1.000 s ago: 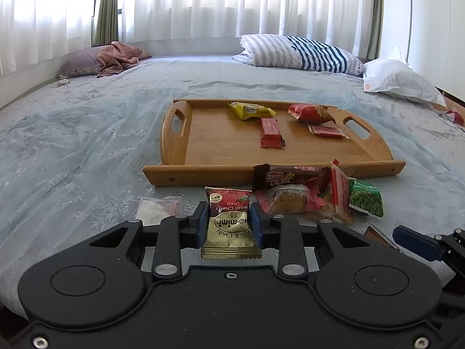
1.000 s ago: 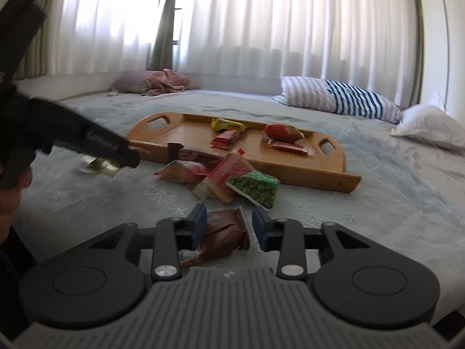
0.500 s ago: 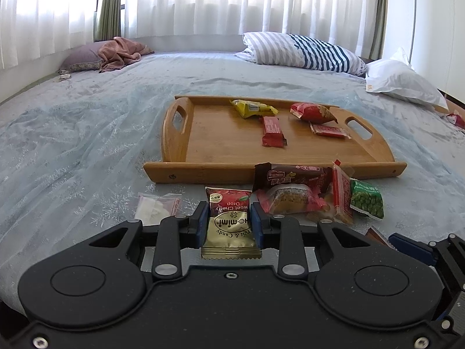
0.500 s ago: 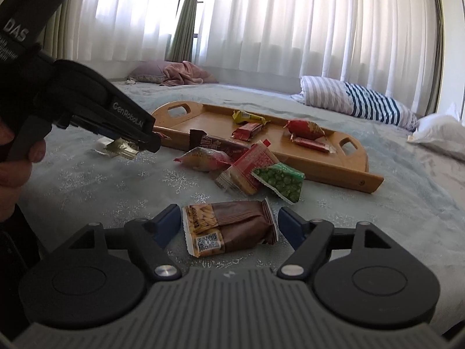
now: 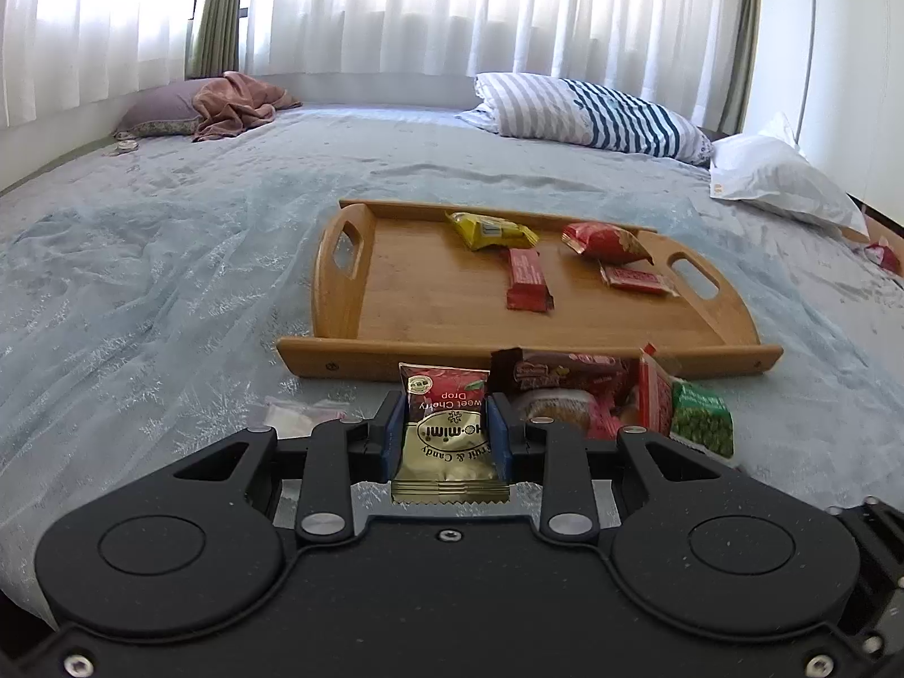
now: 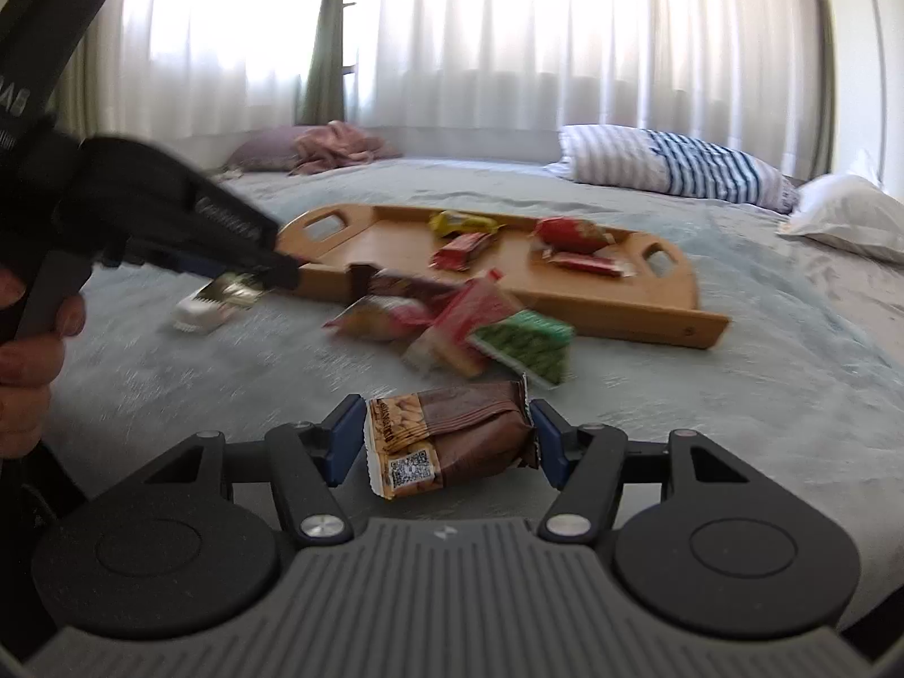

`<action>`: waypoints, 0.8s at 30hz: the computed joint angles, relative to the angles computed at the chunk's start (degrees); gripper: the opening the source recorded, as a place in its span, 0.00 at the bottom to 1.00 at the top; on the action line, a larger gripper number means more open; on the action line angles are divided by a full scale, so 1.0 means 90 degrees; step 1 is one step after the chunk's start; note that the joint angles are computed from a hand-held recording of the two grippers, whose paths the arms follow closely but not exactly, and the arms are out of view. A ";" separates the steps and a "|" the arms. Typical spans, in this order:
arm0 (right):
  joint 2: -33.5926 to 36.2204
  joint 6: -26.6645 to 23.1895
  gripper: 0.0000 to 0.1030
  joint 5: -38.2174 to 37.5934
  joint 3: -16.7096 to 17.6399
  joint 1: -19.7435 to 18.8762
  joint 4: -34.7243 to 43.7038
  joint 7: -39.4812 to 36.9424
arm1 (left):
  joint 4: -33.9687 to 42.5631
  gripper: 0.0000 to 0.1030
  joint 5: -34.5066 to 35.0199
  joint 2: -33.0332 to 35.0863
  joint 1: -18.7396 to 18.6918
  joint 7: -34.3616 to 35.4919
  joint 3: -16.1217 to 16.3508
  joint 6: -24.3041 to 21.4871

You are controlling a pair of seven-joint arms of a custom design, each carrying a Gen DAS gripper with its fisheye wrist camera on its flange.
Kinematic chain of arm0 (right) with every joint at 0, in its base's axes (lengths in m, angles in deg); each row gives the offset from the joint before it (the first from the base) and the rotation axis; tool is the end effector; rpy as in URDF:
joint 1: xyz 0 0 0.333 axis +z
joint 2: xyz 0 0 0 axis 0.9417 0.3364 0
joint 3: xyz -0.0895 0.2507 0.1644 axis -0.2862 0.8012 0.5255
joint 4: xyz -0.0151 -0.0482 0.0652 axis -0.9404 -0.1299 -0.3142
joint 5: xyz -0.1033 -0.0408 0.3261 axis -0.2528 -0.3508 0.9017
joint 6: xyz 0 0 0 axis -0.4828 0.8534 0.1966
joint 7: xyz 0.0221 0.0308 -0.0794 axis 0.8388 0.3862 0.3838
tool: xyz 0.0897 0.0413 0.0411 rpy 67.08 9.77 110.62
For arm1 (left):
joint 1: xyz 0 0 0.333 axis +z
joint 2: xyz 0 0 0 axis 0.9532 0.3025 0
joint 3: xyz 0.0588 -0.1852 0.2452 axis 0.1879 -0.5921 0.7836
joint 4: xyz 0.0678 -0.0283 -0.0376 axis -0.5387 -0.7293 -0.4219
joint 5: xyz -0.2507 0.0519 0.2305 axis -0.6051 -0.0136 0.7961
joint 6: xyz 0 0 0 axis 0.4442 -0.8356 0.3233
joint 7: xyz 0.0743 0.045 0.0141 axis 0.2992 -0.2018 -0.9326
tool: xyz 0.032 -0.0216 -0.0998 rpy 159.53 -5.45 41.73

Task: Organize snacks
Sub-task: 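Carry the gold packet and brown bag onto the wooden tray and open both tools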

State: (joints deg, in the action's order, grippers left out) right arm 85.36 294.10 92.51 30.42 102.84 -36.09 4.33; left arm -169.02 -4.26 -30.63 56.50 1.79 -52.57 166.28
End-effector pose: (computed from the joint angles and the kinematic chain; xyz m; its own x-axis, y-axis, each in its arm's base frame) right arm 0.5097 0.3722 0.4151 0.5577 -0.8300 0.0059 -0.3448 -0.2381 -0.9080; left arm 0.5227 -0.2534 0.4857 0.3336 -0.9384 0.0904 -0.4944 -0.2558 -0.8307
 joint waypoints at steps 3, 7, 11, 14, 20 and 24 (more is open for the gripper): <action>-0.0105 -0.0005 0.62 0.0332 -0.0221 0.0170 0.0018 -0.0010 | 0.0040 0.28 -0.0098 -0.0009 0.0064 -0.0035 0.0037 0.0108; -0.0115 -0.0246 0.62 0.0986 -0.0727 0.0564 0.0346 -0.0212 | 0.0215 0.28 -0.0130 0.0045 0.0133 -0.0015 0.0085 0.0274; 0.0071 -0.0567 0.62 0.1704 -0.1451 0.1079 0.0914 -0.0352 | 0.0627 0.28 -0.0258 0.0254 0.0122 0.0422 0.0115 0.0260; 0.0325 -0.1011 0.63 0.2085 -0.2157 0.1502 0.1454 -0.0270 | 0.0985 0.28 -0.0421 0.0471 0.0098 0.0714 0.0176 0.0348; 0.0858 -0.1762 0.63 0.1730 -0.2594 0.1422 0.2406 0.0486 | 0.1718 0.28 -0.1237 0.1016 0.0106 0.1517 0.0332 0.0781; 0.1253 -0.2272 0.63 0.1345 -0.2772 0.1313 0.3099 0.0932 | 0.2311 0.28 -0.2002 0.1502 0.0082 0.2183 0.0434 0.0963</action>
State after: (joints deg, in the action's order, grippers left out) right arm 96.63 273.65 104.62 5.47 114.66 -8.20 12.72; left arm -148.22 -22.28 -17.12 57.24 21.44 -48.66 174.95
